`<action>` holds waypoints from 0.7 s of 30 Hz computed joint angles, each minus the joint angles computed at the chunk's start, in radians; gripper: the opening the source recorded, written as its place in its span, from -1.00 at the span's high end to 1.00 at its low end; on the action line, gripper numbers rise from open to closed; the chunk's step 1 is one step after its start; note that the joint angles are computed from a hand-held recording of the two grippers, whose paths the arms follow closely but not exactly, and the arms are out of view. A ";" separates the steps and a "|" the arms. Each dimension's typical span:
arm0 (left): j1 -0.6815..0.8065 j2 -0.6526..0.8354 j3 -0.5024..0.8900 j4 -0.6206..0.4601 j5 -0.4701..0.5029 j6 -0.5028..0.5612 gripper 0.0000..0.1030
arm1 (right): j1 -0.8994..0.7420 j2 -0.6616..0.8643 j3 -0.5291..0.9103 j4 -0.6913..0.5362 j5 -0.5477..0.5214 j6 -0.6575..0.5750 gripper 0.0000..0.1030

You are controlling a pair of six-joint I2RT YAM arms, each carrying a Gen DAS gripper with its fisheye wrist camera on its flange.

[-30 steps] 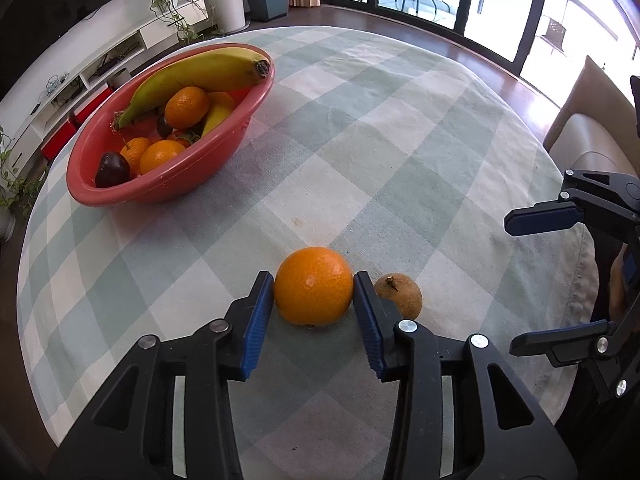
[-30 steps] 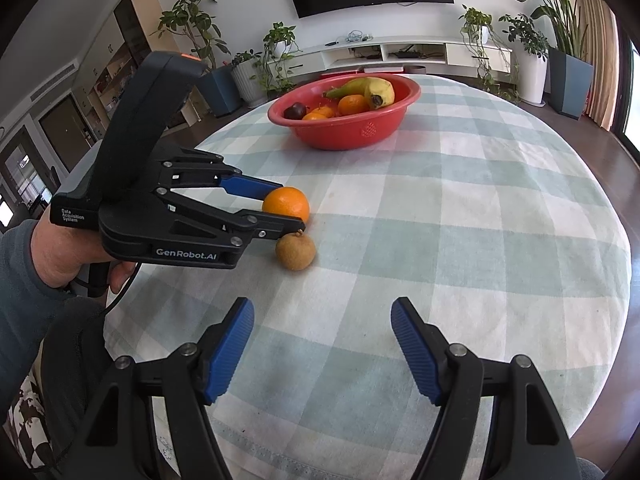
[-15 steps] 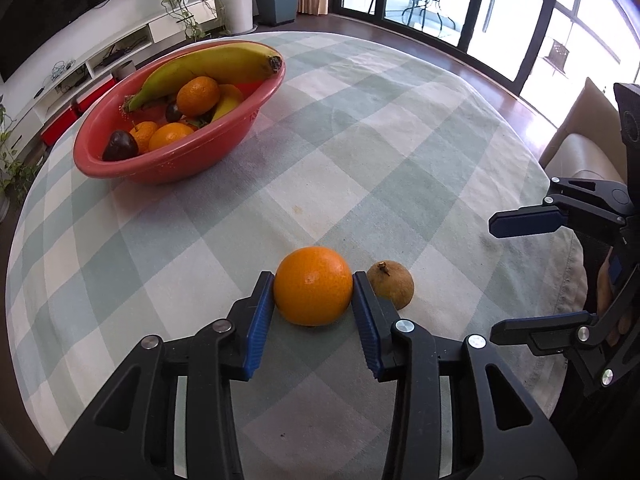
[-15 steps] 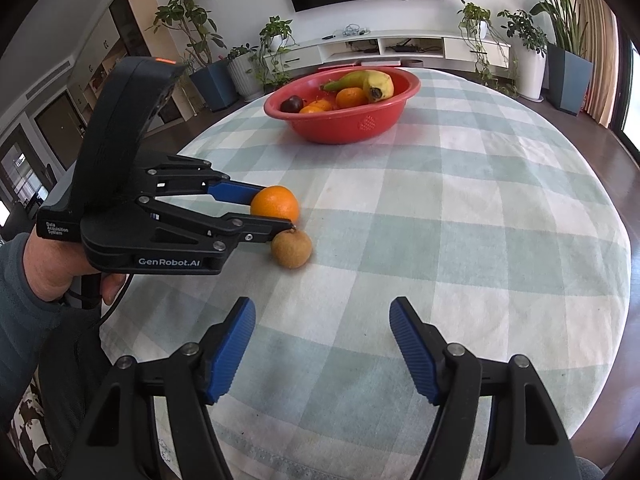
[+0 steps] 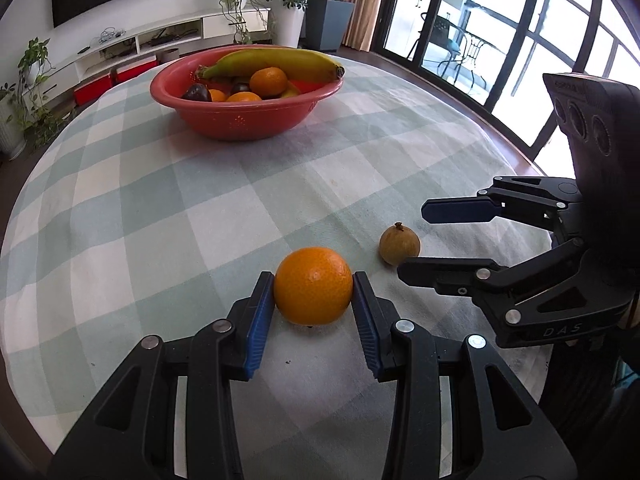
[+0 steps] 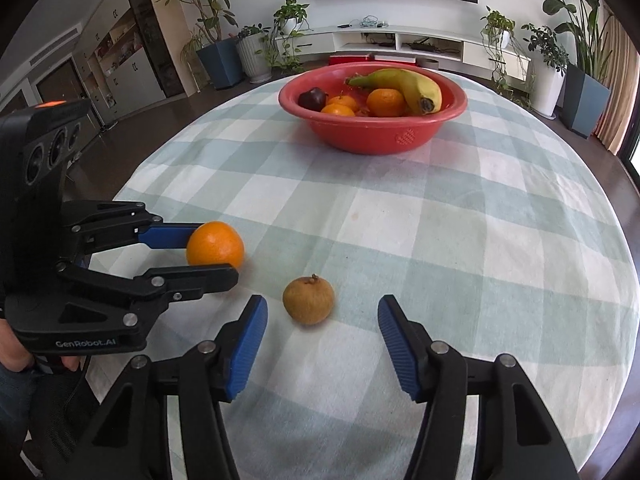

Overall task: Organize fruits
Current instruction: 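Grasp the large orange with the left gripper while the right approaches the kiwi, then close the right gripper on the kiwi while the left lifts the orange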

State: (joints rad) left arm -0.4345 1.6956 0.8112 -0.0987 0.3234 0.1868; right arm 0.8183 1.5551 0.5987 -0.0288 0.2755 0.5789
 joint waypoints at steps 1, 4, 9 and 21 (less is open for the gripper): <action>0.002 0.000 -0.003 0.003 0.005 -0.001 0.29 | 0.000 0.014 0.011 -0.005 -0.001 -0.005 -0.14; 0.004 -0.004 -0.016 0.016 0.009 -0.001 0.29 | 0.000 0.050 0.036 -0.018 0.002 -0.018 -0.03; 0.006 -0.002 -0.027 0.035 0.013 -0.011 0.29 | 0.002 0.075 0.052 -0.024 0.016 -0.026 0.06; 0.008 -0.003 -0.035 0.051 0.008 -0.031 0.29 | 0.015 0.074 0.058 -0.026 0.032 -0.042 0.40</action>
State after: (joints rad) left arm -0.4262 1.6930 0.7764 -0.0475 0.3310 0.1559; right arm 0.8329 1.6286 0.6566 -0.0546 0.3077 0.5374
